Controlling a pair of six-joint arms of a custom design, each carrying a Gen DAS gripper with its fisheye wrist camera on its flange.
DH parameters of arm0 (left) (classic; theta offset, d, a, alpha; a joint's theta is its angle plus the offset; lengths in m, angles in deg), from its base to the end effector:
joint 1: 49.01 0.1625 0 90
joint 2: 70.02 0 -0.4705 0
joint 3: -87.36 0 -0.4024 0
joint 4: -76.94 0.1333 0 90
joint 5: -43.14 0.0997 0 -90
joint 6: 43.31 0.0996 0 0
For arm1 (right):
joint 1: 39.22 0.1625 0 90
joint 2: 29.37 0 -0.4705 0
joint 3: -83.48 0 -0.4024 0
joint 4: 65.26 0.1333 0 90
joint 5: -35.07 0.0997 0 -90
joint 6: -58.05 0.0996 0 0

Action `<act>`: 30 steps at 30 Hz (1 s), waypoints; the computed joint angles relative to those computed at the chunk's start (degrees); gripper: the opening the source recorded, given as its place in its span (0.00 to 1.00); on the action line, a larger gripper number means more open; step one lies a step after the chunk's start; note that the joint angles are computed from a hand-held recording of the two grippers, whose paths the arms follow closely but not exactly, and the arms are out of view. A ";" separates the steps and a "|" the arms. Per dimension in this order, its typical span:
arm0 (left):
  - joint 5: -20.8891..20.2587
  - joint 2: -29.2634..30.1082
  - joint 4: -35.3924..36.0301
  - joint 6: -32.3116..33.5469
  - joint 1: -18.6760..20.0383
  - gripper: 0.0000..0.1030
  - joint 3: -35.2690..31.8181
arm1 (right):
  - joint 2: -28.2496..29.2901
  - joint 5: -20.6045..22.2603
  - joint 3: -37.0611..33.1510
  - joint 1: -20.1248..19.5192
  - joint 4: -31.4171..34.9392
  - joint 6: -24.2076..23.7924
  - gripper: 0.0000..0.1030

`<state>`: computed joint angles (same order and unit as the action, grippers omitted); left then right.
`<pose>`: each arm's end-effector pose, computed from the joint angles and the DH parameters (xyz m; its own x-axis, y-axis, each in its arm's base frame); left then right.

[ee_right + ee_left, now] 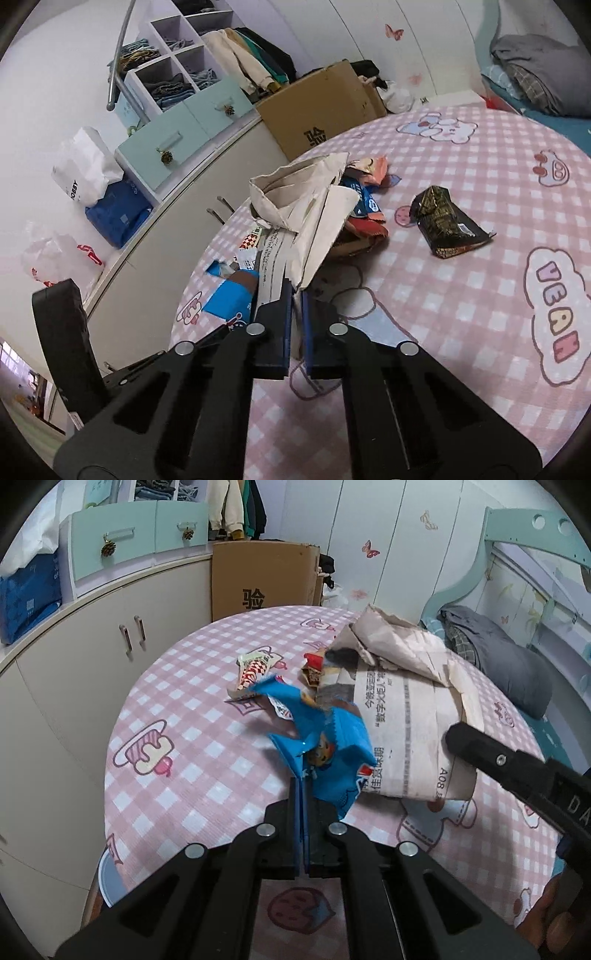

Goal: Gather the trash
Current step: 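Grasp the blue snack wrapper with the left tool while the right tool grasps newspaper, then carry both items over the blue bin and open both tools to drop them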

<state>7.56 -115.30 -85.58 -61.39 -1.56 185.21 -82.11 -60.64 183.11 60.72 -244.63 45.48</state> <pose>-0.3081 -0.6526 0.1568 -0.7831 -0.0352 -0.6209 0.4130 0.7170 -0.5616 0.2424 -0.6685 0.2374 -0.9402 -0.2611 0.2186 -0.3401 0.6861 -0.6432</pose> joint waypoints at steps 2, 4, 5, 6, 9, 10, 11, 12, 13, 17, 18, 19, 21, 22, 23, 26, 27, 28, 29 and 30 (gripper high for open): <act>-0.46 -0.74 -1.43 0.25 -0.17 0.01 0.71 | -0.20 -0.20 0.98 0.38 -2.61 -1.15 0.03; -0.05 -1.65 -4.00 1.04 -0.73 0.01 1.79 | -0.54 -0.11 1.98 1.00 -5.64 -2.08 0.02; 0.19 -2.10 -4.97 1.29 -1.01 0.01 2.28 | -0.71 0.01 2.23 1.25 -6.63 -2.36 0.02; 0.56 -2.77 -6.36 1.64 -1.38 0.01 2.95 | -0.89 -0.01 2.46 1.66 -7.74 -2.77 0.02; 1.66 -4.60 -9.94 2.43 -2.35 0.01 4.70 | -1.54 0.37 3.27 2.90 -10.50 -3.93 0.02; 2.06 -5.22 -11.06 2.64 -2.67 0.01 5.32 | -1.76 0.62 3.56 3.22 -10.88 -4.27 0.02; 2.24 -5.86 -11.91 2.76 -2.90 0.01 5.91 | -1.85 0.99 3.84 3.59 -11.63 -4.48 0.02; 2.44 -6.68 -12.90 2.77 -3.14 0.01 6.67 | -2.01 1.06 4.14 4.13 -11.97 -5.05 0.02; 2.46 -7.40 -13.53 2.77 -3.29 0.01 7.28 | -2.05 1.09 4.19 4.57 -11.82 -5.31 0.02; 4.03 -10.14 -15.20 1.58 -4.05 0.01 10.24 | -1.90 1.97 4.85 6.33 -12.34 -6.27 0.02; 4.87 -11.15 -15.73 1.05 -4.35 0.01 11.41 | -1.71 2.12 4.76 6.99 -11.77 -6.61 0.02; 5.41 -11.99 -16.12 0.72 -4.49 0.01 12.24 | -1.42 2.41 4.73 7.60 -11.70 -6.87 0.02; 7.18 -13.98 -16.66 -0.48 -4.76 0.01 14.12 | -0.63 2.68 4.32 8.81 -10.90 -7.49 0.02; 8.16 -14.96 -16.27 -1.37 -4.83 0.01 14.95 | -0.13 2.87 4.19 9.36 -10.74 -7.61 0.02; 9.31 -16.37 -15.91 -2.70 -4.82 0.01 16.18 | 0.51 3.03 3.91 9.93 -10.41 -7.81 0.02; 11.57 -19.51 -13.81 -6.21 -4.40 0.01 18.51 | 3.58 3.68 2.13 11.84 -8.01 -8.35 0.02; 12.81 -20.98 -12.51 -8.06 -4.08 0.01 19.61 | 4.42 3.82 1.69 12.26 -7.44 -8.39 0.02; 13.62 -22.08 -11.12 -9.80 -3.77 0.01 20.30 | 5.73 4.29 0.90 12.79 -6.43 -8.55 0.02; 14.18 -23.23 -9.73 -11.53 -3.37 0.01 21.03 | 6.60 4.44 0.37 13.16 -5.80 -8.70 0.02; 14.83 -24.88 -7.48 -14.27 -2.66 0.01 21.97 | 8.24 4.53 -0.73 13.84 -4.24 -8.87 0.02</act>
<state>22.39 -140.19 -93.06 -75.66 -4.22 207.18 -73.87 -56.10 182.38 74.56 -248.87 36.61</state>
